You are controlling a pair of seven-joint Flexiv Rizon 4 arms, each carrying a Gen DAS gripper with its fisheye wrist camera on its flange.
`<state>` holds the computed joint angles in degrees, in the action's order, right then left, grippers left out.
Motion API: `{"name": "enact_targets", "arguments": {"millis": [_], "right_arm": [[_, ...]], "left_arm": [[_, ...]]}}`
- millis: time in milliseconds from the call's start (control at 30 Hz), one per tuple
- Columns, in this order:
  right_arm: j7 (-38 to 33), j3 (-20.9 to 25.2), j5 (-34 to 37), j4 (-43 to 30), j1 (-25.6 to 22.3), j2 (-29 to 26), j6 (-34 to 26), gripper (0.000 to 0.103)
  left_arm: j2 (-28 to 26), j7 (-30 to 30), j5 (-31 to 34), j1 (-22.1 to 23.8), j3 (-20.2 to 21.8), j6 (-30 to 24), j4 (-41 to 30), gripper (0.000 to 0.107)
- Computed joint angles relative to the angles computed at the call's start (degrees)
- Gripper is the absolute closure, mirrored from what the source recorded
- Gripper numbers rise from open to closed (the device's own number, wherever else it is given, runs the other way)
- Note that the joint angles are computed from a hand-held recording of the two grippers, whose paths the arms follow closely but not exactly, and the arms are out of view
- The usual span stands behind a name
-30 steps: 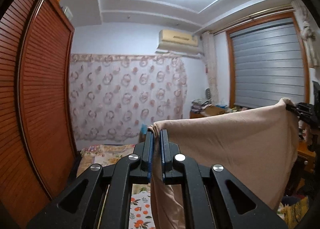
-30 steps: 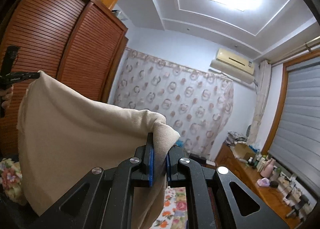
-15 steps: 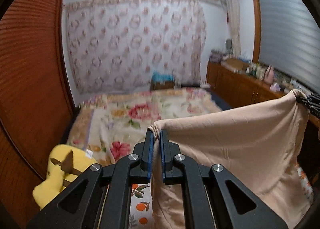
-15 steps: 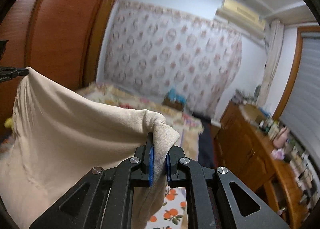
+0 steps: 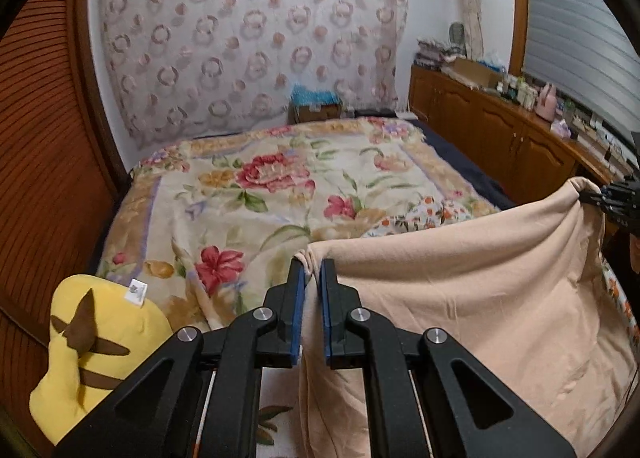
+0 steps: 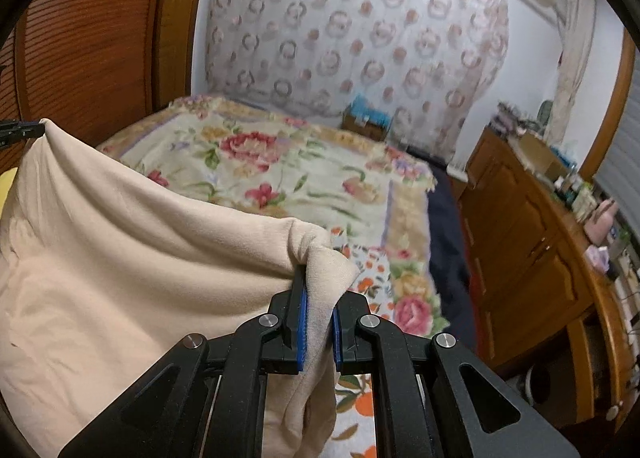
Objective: Fold small clothes
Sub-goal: 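Lift the hem with both tools and fold it over toward the collar, then open both tools and smooth the folded shirt flat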
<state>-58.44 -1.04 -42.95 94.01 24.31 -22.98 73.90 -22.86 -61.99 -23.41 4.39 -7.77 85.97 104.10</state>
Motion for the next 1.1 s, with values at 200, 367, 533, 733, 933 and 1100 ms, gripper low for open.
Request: {"name": "enact_targets", "arguments": {"millis": [200, 367, 533, 733, 933, 1100], "right_arm": [[-6.8, 3.5, 8.5, -4.9, -2.2, -2.7, -4.5, 0.094], [-10.8, 5.6, 15.0, -8.0, -2.9, -4.4, -8.4, 0.092], [-12.2, 5.7, 16.9, -5.1, -2.8, -1.8, -7.5, 0.069], [-9.6, 6.4, 18.5, 5.0, -3.8, 5.7, -2.9, 0.06], [-10.9, 10.3, 23.9, 12.9, -6.3, 13.0, -4.5, 0.06], [-13.3, 12.1, 29.5, 14.7, -6.8, 16.0, -5.5, 0.06]], "left_arm": [[-2.4, -1.1, 2.3, -1.7, 2.3, -4.3, -3.2, 0.095], [-1.1, 1.1, 1.7, 0.0, 0.4, -3.7, -0.9, 0.064], [2.6, 3.1, 0.2, -0.5, 0.8, -3.5, 5.0, 0.062], [7.6, 2.8, -1.7, -1.1, 0.8, -1.5, 12.9, 0.062], [10.6, 6.5, -7.9, -1.8, -0.6, -2.3, 17.9, 0.062], [10.9, 3.8, -7.5, -4.1, 1.8, -2.8, 19.9, 0.062]]}}
